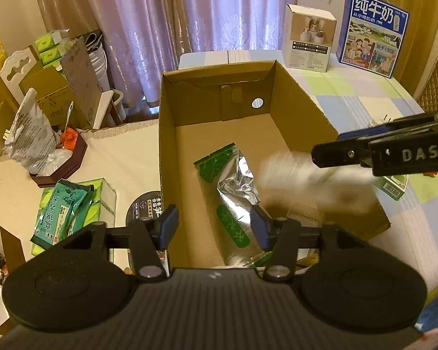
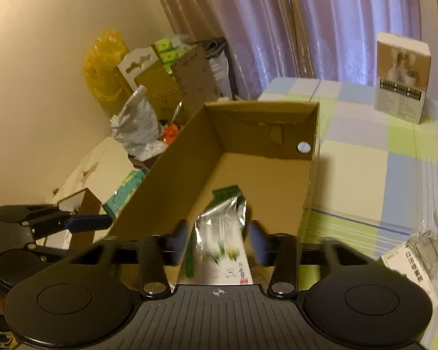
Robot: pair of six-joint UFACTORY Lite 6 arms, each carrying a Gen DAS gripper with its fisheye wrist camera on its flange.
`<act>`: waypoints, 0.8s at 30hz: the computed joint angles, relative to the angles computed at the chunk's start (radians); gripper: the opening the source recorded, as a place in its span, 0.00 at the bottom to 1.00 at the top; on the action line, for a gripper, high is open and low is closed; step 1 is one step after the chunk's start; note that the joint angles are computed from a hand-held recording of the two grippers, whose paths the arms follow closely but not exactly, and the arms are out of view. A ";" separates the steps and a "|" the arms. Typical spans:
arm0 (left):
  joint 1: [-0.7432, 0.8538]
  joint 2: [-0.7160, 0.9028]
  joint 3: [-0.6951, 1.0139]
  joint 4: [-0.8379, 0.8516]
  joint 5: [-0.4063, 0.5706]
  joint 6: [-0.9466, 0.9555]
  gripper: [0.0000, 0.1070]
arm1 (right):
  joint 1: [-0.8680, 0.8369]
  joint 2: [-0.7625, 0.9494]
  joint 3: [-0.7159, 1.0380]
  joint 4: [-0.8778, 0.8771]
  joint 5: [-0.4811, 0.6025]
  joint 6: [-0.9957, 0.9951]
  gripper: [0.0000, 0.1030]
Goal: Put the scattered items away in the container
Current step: 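Open the left tool to drop the spoon while the right tool drops the ointment box into the box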
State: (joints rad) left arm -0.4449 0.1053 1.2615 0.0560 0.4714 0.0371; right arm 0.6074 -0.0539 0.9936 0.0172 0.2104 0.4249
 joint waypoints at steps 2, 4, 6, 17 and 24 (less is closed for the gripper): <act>-0.001 -0.014 -0.013 0.002 -0.005 -0.008 0.56 | -0.001 -0.025 -0.016 -0.047 -0.004 0.042 0.58; -0.006 -0.028 -0.026 0.009 -0.009 -0.019 0.58 | -0.007 -0.047 -0.028 -0.045 0.005 0.043 0.59; -0.011 -0.040 -0.036 0.020 -0.006 -0.031 0.60 | -0.015 -0.081 -0.050 -0.063 0.013 0.065 0.60; -0.110 -0.152 -0.102 0.178 0.037 -0.228 0.74 | -0.093 -0.381 -0.231 0.016 0.116 -0.020 0.72; -0.226 -0.227 -0.113 0.283 0.094 -0.363 0.86 | -0.170 -0.618 -0.330 0.071 0.264 -0.107 0.93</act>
State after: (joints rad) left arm -0.6709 -0.1214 1.1480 0.3394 0.5650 -0.3263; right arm 0.4377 -0.6719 0.6632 0.0878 0.4743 0.3177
